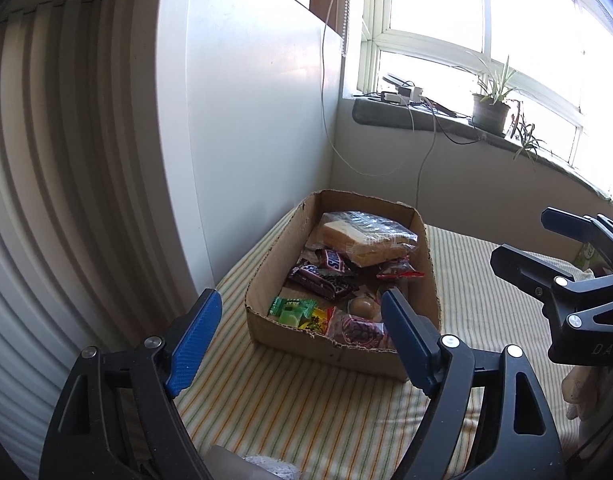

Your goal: Organize snacks

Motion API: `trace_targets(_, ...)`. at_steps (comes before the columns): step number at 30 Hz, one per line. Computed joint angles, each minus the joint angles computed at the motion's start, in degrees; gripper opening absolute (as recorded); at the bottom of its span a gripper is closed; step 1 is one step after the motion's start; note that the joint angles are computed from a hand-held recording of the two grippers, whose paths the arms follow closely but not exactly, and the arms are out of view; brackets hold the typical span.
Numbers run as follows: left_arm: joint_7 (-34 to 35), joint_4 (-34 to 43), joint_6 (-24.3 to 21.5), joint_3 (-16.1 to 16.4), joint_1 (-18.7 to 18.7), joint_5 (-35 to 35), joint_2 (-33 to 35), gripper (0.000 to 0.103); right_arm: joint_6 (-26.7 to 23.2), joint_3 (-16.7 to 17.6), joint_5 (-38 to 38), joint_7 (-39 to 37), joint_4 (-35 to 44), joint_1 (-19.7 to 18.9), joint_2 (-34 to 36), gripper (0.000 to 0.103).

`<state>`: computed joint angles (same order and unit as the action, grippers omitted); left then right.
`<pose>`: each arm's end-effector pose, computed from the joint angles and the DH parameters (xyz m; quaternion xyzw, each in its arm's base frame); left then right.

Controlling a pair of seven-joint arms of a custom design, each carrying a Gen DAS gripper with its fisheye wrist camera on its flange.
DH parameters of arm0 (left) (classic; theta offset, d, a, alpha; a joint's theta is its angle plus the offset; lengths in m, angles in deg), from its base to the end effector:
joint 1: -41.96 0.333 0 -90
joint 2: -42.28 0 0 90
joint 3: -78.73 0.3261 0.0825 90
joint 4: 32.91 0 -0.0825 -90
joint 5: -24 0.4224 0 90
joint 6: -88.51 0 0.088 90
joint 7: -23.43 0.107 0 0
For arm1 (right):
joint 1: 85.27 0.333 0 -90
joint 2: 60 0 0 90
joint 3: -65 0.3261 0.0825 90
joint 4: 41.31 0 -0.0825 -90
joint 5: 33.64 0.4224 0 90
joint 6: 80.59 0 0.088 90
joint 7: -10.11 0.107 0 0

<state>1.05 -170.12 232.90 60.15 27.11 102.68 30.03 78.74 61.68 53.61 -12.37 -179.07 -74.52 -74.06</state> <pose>0.4282 -0.2956 0.4106 -0.7022 0.5196 -0.3188 0.3679 0.5100 0.0211 0.4318 -0.8030 0.3456 -0.2721 0.4021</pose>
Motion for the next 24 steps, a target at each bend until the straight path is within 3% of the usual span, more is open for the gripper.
trace_targets(24,1.18,0.04,-2.65,-1.31,-1.32,-0.83,-1.47,0.082,-0.76,-0.54,0.74,-0.62,-1.93,0.04,-2.62,0.103)
